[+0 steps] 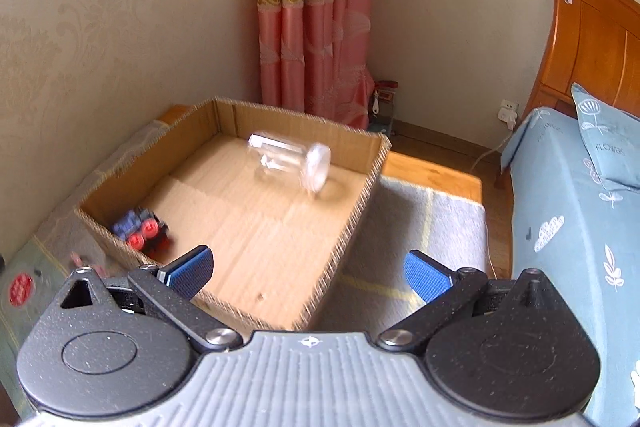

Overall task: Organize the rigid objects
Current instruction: 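Grasp the clear plastic box with left gripper while right gripper grasps red S.L car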

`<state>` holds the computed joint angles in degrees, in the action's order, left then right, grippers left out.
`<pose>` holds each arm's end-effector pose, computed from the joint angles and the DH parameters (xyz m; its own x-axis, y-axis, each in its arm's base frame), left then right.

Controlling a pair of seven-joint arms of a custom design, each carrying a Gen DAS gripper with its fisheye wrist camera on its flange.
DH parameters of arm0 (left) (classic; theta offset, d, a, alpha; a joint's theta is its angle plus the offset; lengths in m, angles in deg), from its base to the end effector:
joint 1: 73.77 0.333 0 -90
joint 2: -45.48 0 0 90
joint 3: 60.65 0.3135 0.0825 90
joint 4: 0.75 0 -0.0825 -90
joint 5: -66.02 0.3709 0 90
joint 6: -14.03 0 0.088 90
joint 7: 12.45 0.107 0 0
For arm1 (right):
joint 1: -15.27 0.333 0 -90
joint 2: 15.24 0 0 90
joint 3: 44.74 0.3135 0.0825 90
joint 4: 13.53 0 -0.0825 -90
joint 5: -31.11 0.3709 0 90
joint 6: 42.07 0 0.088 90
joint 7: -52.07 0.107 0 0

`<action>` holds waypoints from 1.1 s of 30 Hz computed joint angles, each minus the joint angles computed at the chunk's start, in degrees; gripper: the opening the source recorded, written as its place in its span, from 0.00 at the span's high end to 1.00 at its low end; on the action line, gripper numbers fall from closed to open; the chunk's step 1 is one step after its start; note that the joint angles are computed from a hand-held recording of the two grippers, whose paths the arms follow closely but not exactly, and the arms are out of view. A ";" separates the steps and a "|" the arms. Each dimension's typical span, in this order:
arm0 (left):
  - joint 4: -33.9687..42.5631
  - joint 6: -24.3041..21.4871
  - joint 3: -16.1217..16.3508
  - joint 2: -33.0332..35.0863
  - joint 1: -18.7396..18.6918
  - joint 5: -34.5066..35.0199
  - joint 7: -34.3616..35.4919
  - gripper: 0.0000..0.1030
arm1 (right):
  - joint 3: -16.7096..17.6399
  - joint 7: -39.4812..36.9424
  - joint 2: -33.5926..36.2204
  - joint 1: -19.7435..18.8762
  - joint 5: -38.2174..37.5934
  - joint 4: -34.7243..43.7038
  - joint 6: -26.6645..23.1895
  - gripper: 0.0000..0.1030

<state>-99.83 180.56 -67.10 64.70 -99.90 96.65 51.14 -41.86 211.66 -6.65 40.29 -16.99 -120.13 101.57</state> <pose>0.5626 -0.3844 0.4879 -0.4869 -0.8692 -0.0863 -0.5281 0.3717 -0.7635 0.5517 0.2966 0.4932 -0.1650 -0.9863 0.0092 -0.6957 0.1098 -0.7099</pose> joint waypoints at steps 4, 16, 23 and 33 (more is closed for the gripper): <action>0.09 -0.32 0.05 0.05 -0.14 0.15 -0.04 0.01 | 0.35 1.81 -2.37 -0.52 0.81 -6.04 0.70 0.00; -0.56 -2.22 -0.15 -0.08 0.05 0.25 -0.82 0.01 | 0.44 2.73 -1.12 -1.91 1.34 -14.68 7.30 0.00; -0.89 -3.78 0.03 -0.39 -0.07 1.68 -2.68 0.01 | -1.65 6.28 -0.40 -2.20 -8.16 -16.12 13.87 0.00; -1.87 -4.38 -0.68 -0.70 0.97 1.58 -2.49 0.01 | -2.87 3.56 1.97 -1.67 -8.49 -13.06 15.42 0.21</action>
